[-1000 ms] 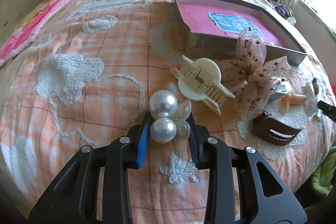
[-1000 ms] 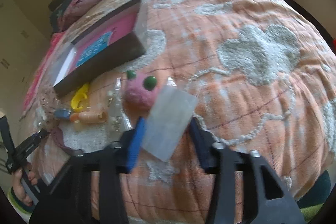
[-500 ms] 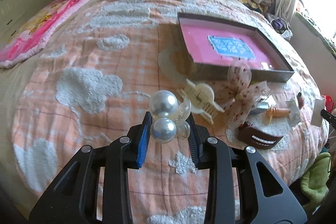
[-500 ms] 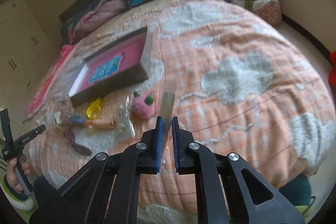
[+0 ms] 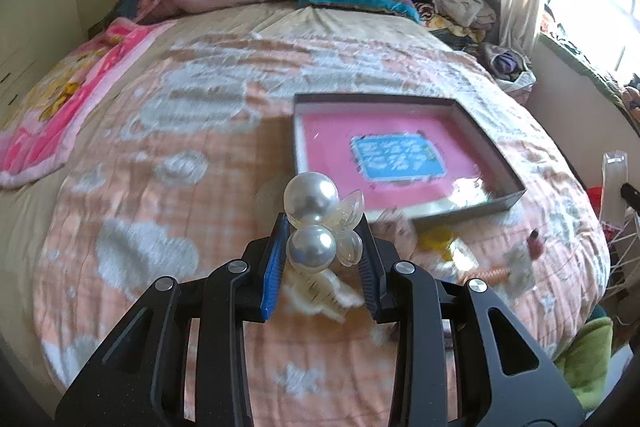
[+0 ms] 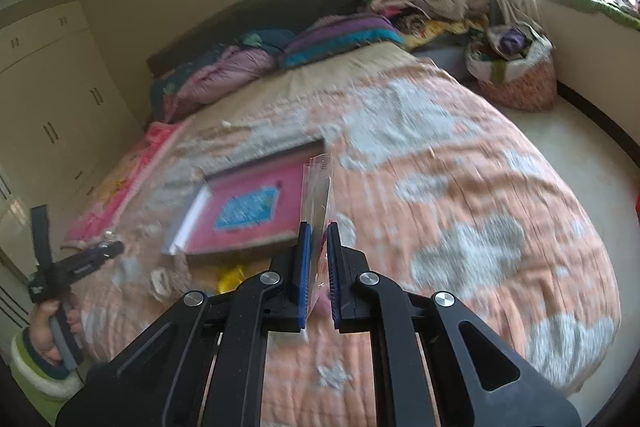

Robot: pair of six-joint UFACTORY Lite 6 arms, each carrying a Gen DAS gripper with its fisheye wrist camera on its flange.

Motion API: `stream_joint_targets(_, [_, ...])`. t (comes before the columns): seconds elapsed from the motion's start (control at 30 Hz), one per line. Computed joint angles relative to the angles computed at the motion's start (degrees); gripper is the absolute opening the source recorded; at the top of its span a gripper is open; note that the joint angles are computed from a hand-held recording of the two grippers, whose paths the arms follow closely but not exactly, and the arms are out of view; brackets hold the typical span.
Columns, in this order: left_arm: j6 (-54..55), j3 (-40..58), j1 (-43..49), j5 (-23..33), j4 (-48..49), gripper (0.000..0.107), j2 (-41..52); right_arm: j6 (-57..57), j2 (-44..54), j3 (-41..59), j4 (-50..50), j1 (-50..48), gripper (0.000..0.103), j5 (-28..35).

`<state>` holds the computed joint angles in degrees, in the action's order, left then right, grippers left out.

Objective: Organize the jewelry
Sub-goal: 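Carry pearls and clear bag into the pink box and open both tools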

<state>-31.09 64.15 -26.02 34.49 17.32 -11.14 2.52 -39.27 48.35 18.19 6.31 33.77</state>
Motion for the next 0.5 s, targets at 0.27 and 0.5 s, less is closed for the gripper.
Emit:
stream_joint_targets(0.27, [1.42,10.7,-1.29,-0.16,-1.77,0.025,10.46,-0.31,12.2,13.63,-0.38,5.6,0.008,-3.36])
stream_joint_targets(0.5, [3.18,15.93,-1.35,-1.16,-2.86,0.025,17.31,0.9,27.45,22.24,-3.2,10.92,0.008,-6.91])
